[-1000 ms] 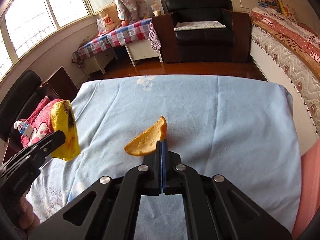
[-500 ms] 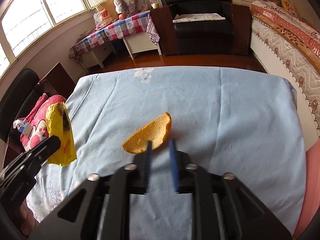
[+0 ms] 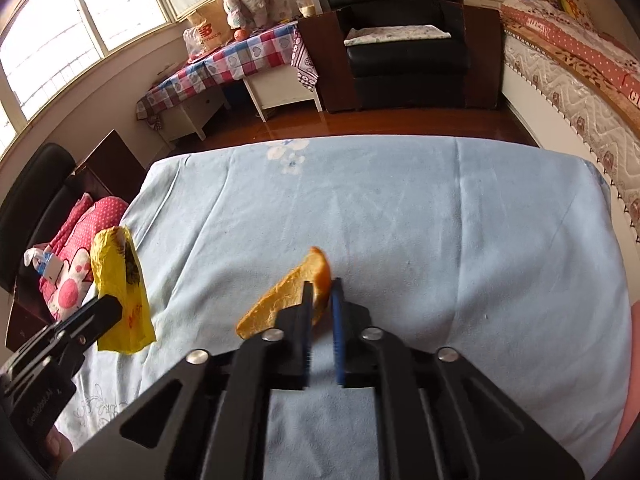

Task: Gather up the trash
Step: 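Carry the yellow bag and orange peel over the pink basin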

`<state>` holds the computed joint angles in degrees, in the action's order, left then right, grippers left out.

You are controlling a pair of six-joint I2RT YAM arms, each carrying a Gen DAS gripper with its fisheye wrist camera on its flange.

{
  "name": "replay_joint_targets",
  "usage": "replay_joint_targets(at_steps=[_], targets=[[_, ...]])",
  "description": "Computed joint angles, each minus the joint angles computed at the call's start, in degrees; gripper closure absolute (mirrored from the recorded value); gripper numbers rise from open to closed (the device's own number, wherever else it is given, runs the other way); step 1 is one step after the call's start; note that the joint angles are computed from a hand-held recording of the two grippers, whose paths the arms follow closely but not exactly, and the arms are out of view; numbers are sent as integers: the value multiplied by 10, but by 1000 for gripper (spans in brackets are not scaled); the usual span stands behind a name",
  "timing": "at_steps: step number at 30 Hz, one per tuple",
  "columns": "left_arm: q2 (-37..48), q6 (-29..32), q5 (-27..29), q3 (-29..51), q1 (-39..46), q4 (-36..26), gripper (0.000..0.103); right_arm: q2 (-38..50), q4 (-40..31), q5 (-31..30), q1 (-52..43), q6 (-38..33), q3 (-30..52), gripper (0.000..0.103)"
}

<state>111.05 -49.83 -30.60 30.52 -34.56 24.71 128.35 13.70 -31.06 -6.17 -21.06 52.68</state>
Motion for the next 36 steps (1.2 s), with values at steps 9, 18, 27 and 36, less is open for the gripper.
replay_joint_targets(at_steps=[9, 18, 27, 36], targets=[[-51, -24, -56, 3, -60, -65, 90, -118, 43, -59, -60, -56, -128, 98], [-86, -67, -119, 45, -154, -169, 90, -212, 15, -120, -156, -121, -201, 98], [-66, -96, -151, 117, -224, -248, 90, -239, -48, -163, -262, -182, -201, 98], [-26, -103, -155, 181, -261, -286, 90, -248, -95, -193, -337, -231, -192, 98]])
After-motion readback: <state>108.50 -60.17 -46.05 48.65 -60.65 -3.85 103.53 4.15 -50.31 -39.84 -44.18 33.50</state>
